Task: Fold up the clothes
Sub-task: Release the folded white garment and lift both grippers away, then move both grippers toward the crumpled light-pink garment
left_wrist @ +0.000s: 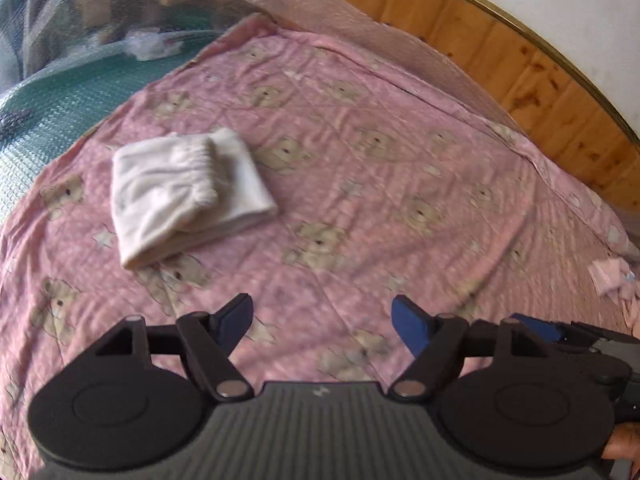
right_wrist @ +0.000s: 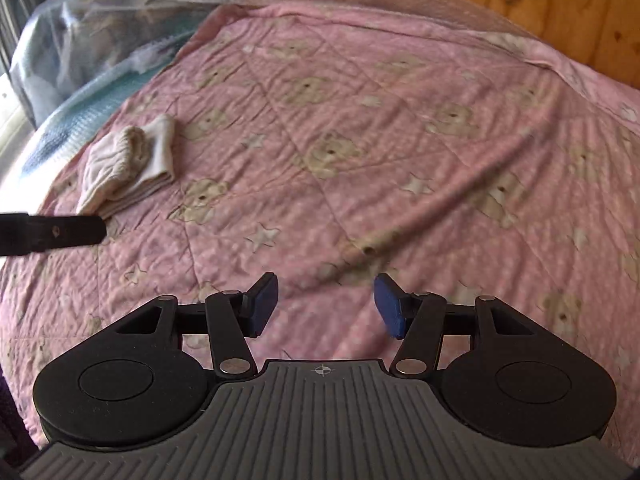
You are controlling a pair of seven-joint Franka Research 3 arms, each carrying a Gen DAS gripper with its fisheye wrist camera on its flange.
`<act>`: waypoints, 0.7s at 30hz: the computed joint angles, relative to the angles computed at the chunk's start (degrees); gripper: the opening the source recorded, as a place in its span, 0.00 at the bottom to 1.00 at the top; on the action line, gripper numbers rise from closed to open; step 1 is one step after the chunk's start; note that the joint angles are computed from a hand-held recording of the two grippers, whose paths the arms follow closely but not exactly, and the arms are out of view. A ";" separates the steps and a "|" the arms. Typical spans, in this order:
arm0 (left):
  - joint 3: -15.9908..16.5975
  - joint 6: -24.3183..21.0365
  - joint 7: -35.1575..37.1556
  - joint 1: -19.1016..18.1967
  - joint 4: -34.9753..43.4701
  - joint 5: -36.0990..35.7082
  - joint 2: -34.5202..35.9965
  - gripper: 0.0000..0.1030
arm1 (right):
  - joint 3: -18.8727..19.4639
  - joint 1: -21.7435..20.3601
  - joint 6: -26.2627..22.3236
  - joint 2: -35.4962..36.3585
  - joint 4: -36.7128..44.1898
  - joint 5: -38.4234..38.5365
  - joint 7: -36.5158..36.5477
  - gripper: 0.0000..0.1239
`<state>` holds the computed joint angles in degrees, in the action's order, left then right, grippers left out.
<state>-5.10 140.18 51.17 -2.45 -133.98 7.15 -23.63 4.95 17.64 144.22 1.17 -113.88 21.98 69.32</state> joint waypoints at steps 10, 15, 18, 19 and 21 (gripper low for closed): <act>-3.91 3.40 10.85 -10.78 13.67 -9.06 11.64 0.81 | -2.90 -9.20 6.04 -14.19 -11.93 -12.92 14.37 0.48; -7.64 4.78 14.92 -13.36 23.82 -8.30 20.32 0.81 | -3.63 -15.43 7.82 -16.62 -12.52 -21.10 20.73 0.56; -9.41 2.93 13.40 -14.48 29.57 -6.43 24.57 0.81 | -5.11 -17.44 8.53 -15.95 -11.55 -22.11 20.18 0.56; -9.87 2.08 13.03 -14.92 31.74 -5.71 26.27 0.81 | -6.07 -17.58 9.12 -15.64 -11.20 -21.05 18.99 0.56; -10.66 0.08 12.62 -15.96 36.56 -3.93 30.03 0.81 | -7.67 -17.89 10.50 -14.55 -10.25 -18.62 16.57 0.56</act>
<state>-15.76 140.26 63.79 -18.41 -97.41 3.23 6.41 -2.72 -0.25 154.72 -13.39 -124.13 3.36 85.89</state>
